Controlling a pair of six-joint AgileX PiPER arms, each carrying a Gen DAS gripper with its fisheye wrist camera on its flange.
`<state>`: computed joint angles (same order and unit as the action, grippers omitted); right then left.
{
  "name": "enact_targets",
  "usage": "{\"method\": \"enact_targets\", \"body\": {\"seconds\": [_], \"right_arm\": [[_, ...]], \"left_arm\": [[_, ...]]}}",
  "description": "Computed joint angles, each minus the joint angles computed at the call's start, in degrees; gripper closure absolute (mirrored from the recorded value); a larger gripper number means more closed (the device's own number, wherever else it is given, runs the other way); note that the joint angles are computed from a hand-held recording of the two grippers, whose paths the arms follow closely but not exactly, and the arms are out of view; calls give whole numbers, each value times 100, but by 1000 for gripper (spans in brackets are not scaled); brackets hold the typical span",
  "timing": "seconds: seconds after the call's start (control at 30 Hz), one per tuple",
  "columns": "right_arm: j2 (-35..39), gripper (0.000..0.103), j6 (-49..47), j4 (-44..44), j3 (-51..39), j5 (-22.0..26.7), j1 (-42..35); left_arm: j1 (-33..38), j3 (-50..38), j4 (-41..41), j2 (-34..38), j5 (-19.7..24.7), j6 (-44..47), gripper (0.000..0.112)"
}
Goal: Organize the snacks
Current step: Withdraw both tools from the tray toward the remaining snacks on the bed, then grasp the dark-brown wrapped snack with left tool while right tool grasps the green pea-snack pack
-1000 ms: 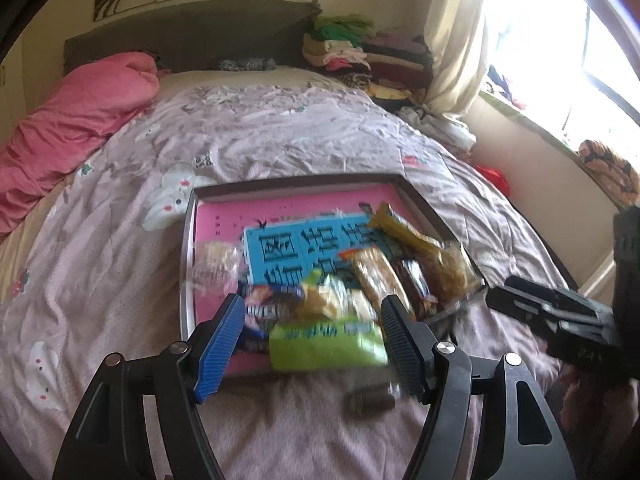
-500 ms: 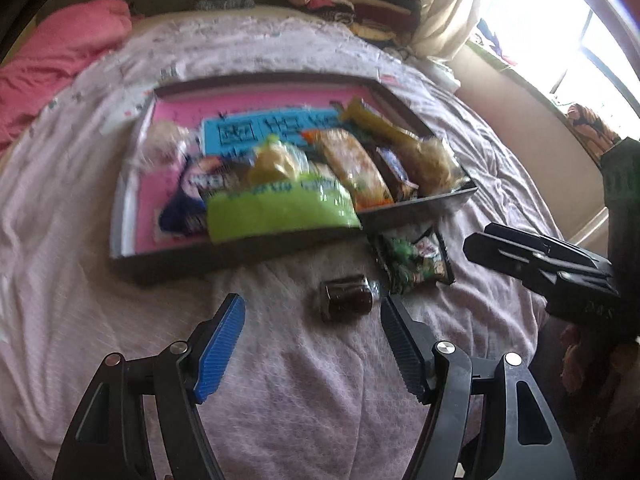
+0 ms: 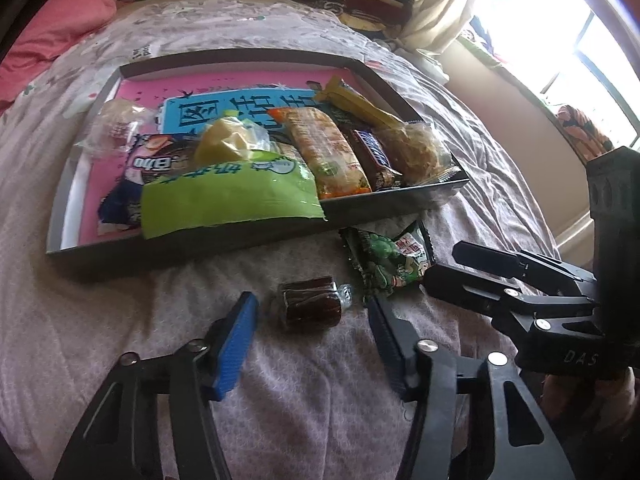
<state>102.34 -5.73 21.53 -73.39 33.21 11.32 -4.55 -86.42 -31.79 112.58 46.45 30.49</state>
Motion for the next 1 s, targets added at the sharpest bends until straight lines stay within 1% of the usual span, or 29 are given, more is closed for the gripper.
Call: {"method": "enact_targets", "body": {"seconds": [0.07, 0.1, 0.3, 0.4, 0.47, 0.6, 0.67, 0.8, 0.93, 0.97, 1.0], "right_arm": [[78, 40, -214, 229, -66, 48, -36], [118, 40, -302, 307, -90, 61, -39], [352, 40, -494, 512, -280, 189, -22], [470, 40, -355, 414, -419, 200, 81], [563, 40, -92, 105, -547, 174, 230], [728, 39, 456, -550, -744, 112, 472], [819, 38, 631, -696, -858, 138, 538], [930, 38, 1120, -1285, -1005, 65, 750], [1059, 38, 1998, -2499, -1141, 155, 1113], [1056, 39, 2092, -2692, -1120, 134, 1177], [1035, 43, 2096, -2820, -1079, 97, 1229]], "left_arm": [[-10, -66, -3, 67, 15, -19, 69], [-9, -103, 1, 102, 30, -33, 70], [143, -296, -240, 279, 266, 99, 73], [157, -247, -93, 207, 187, 24, 74], [183, -171, 28, 116, 105, -50, 74], [312, -93, 101, 38, 82, -101, 74], [344, -74, 150, 17, 53, -158, 74], [391, -40, 218, -54, -7, -197, 74], [475, -13, 248, -137, -26, -268, 74], [500, -12, 250, -152, -25, -281, 74], [526, -5, 262, -175, -35, -294, 74]]}}
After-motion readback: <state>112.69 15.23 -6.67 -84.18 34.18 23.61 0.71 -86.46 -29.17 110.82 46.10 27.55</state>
